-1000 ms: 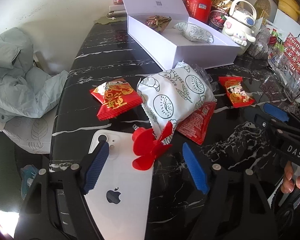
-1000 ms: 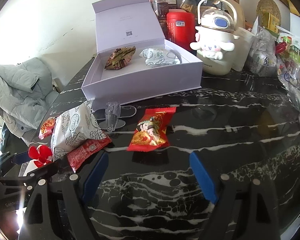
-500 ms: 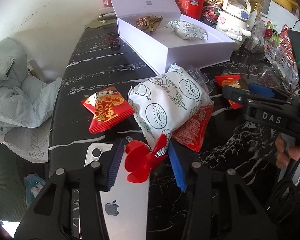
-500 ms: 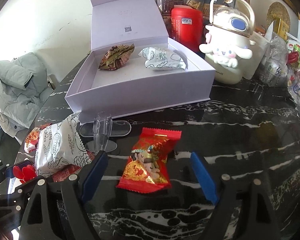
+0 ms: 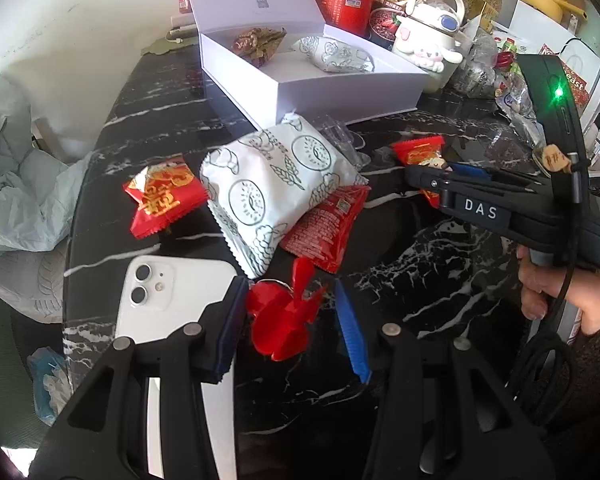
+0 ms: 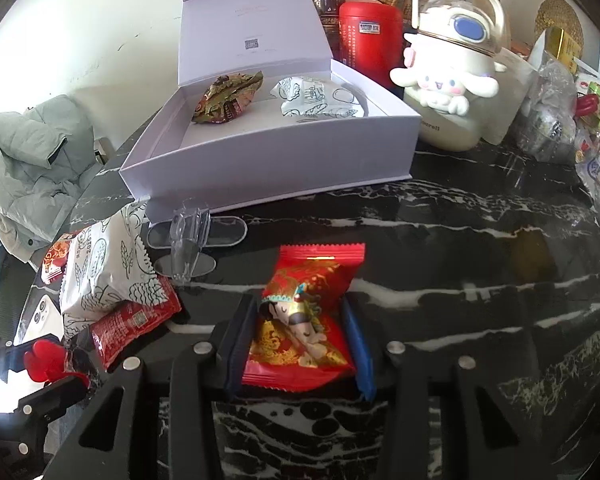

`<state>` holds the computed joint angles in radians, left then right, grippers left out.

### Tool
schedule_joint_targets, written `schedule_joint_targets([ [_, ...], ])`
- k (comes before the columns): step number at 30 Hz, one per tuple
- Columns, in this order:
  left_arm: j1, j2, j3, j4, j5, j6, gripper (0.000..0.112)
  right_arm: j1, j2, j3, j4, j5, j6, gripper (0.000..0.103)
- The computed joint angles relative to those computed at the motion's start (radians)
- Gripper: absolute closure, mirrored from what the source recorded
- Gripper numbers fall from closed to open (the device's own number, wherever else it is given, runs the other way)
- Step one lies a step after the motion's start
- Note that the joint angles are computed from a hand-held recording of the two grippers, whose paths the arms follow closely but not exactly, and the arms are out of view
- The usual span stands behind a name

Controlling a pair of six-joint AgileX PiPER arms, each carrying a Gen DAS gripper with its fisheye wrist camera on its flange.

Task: Organize objects
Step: 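Lift the red candy packet with right gripper while left grasps the red fan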

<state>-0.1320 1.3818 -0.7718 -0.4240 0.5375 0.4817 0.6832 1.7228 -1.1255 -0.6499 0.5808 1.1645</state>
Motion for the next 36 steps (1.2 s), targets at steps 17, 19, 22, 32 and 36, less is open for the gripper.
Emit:
schedule_joint_targets([
  [17,-0.063,0.012,-0.001,-0.029,0.007,0.026,0.068,0.041,-0.189,0.237,-0.026,-0.05,0.086,0.058],
  [19,-0.075,0.013,-0.001,-0.002,-0.006,0.007,0.067,0.043,-0.196,0.247,-0.022,-0.068,0.077,0.058],
  [22,-0.098,0.017,0.0,0.048,-0.034,-0.033,0.065,0.048,-0.202,0.258,-0.027,-0.087,0.06,0.058],
  [32,-0.164,-0.017,0.027,0.128,-0.041,-0.064,0.058,0.079,-0.207,0.282,-0.097,-0.1,0.079,0.042],
  [36,-0.144,-0.025,0.034,0.132,-0.037,-0.075,0.058,0.093,-0.206,0.284,-0.127,-0.092,0.113,0.042],
])
